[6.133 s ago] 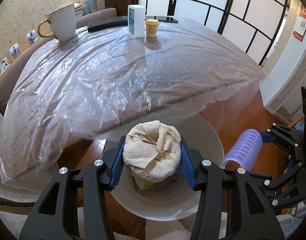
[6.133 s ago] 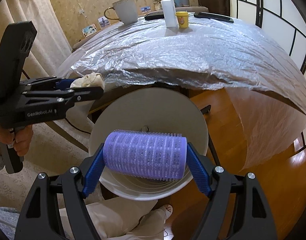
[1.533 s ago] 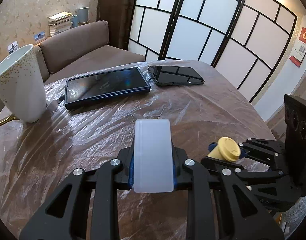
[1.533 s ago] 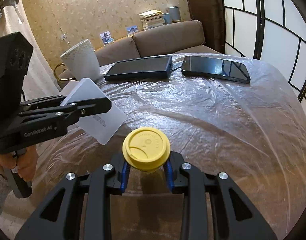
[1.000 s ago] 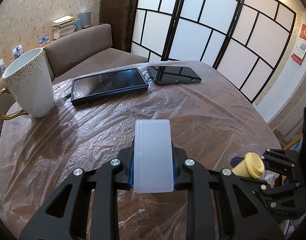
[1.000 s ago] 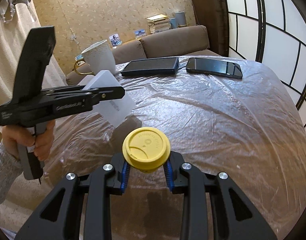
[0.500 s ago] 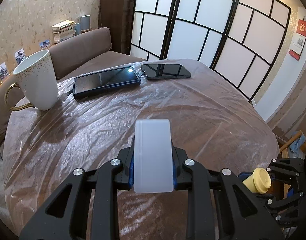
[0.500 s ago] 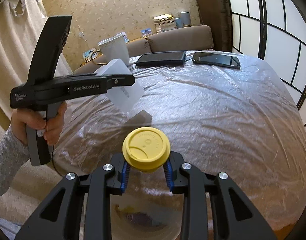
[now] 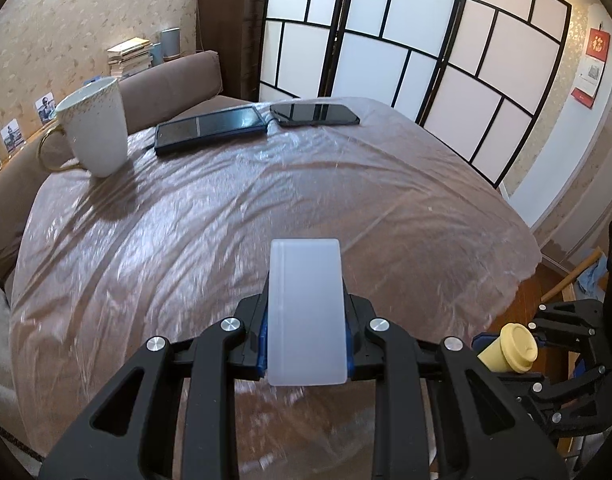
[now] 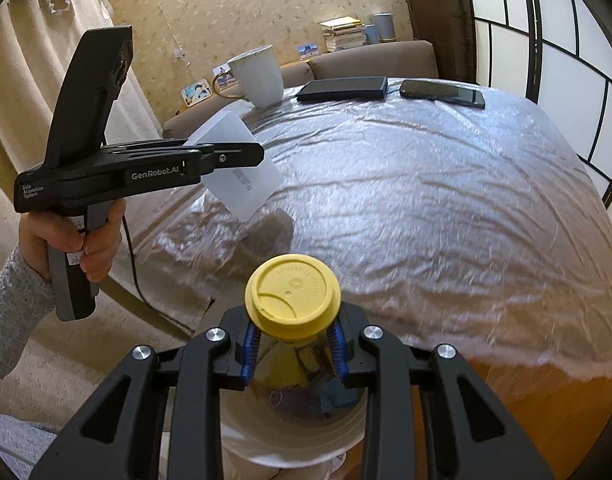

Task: Collect trash
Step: 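Carry the white box with the left tool while the right tool carries the yellow cup over the bin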

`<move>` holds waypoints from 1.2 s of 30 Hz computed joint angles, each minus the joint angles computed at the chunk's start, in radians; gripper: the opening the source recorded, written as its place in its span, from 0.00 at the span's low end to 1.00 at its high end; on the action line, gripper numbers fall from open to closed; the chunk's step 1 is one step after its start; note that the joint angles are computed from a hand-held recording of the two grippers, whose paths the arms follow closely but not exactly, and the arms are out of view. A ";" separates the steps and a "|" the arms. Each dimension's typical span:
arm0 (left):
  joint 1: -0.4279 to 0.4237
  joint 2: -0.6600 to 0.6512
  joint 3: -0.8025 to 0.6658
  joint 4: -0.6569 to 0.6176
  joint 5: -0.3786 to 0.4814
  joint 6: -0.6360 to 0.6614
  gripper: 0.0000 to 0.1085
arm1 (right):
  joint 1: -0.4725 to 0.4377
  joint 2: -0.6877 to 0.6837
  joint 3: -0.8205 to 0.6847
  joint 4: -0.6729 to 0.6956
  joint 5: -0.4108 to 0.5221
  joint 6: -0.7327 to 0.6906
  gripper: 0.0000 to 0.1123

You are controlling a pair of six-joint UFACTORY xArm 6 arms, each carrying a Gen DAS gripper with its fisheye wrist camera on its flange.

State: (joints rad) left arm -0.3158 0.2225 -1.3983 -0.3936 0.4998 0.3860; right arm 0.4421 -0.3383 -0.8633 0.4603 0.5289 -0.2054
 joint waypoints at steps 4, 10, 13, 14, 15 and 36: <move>-0.007 -0.051 0.074 0.007 -0.020 -0.027 0.25 | 0.011 -0.038 0.042 -0.005 0.013 0.005 0.26; -0.020 -0.144 0.202 0.021 -0.071 -0.067 0.25 | 0.018 -0.082 0.090 0.003 0.027 0.000 0.26; -0.029 -0.190 0.263 0.045 -0.089 -0.093 0.25 | 0.021 -0.093 0.105 0.002 0.031 -0.005 0.26; -0.032 -0.210 0.288 0.054 -0.095 -0.102 0.25 | 0.023 -0.097 0.110 0.002 0.032 -0.006 0.26; -0.035 -0.223 0.304 0.061 -0.099 -0.109 0.25 | 0.025 -0.100 0.114 0.003 0.033 -0.006 0.26; -0.075 -0.401 0.558 0.139 -0.107 -0.215 0.25 | 0.081 -0.141 0.193 -0.146 0.028 0.081 0.26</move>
